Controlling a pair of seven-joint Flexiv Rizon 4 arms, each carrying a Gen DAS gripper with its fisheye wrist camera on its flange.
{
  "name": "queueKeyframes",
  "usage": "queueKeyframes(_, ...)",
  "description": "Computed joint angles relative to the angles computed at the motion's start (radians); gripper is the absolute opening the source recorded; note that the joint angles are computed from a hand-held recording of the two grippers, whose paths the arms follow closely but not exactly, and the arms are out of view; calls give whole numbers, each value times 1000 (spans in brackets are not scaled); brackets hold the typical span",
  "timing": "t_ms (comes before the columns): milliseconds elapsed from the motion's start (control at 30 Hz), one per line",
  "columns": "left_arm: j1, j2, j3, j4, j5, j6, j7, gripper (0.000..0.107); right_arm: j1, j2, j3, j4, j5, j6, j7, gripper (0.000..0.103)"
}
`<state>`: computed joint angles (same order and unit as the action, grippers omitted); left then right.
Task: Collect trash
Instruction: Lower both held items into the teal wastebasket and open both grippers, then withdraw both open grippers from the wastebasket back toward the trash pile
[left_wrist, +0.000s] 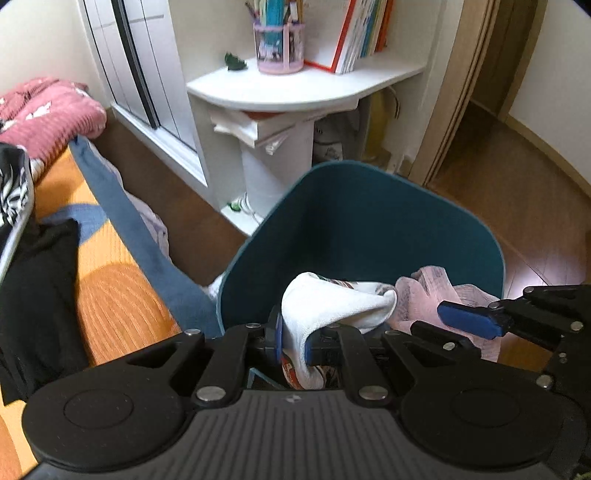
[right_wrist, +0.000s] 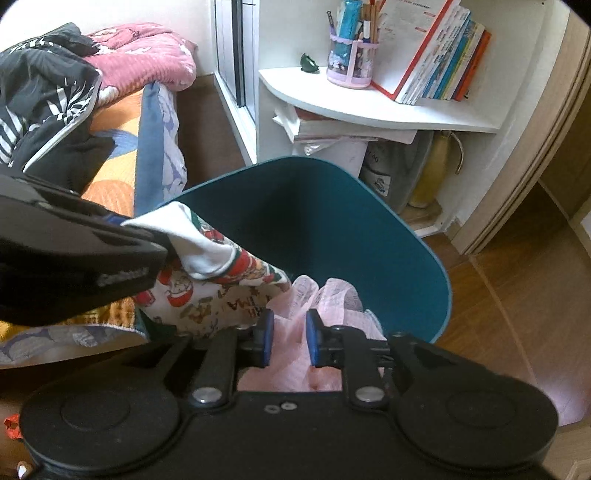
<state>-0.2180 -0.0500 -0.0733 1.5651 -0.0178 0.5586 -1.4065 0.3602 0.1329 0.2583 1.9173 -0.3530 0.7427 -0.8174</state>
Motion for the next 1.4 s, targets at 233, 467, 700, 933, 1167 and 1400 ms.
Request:
queueKeyframes(233, 8, 11, 7, 16, -47, -27, -1, 26, 5, 13, 2, -7, 32, -33, 16, 34)
queueKeyframes(467, 10, 66, 8, 51, -42, 12, -3, 72, 4, 59, 11, 1, 59, -51, 18, 36)
queueKeyframes(700, 22, 158, 21, 89, -91, -8, 24, 72, 11, 117, 31, -12, 75, -72, 12, 37)
queueKeyframes(933, 42, 277, 48, 138, -133, -49, 62, 72, 33, 162, 60, -42, 80, -103, 3, 37)
queueKeyframes(1167, 76, 398, 83, 179, -163, -86, 91, 79, 60, 193, 96, -77, 74, -130, 19, 37)
queueKeyframes(1400, 120, 518, 126, 207, -170, -145, 108, 80, 104, 200, 138, -127, 71, -128, 44, 38)
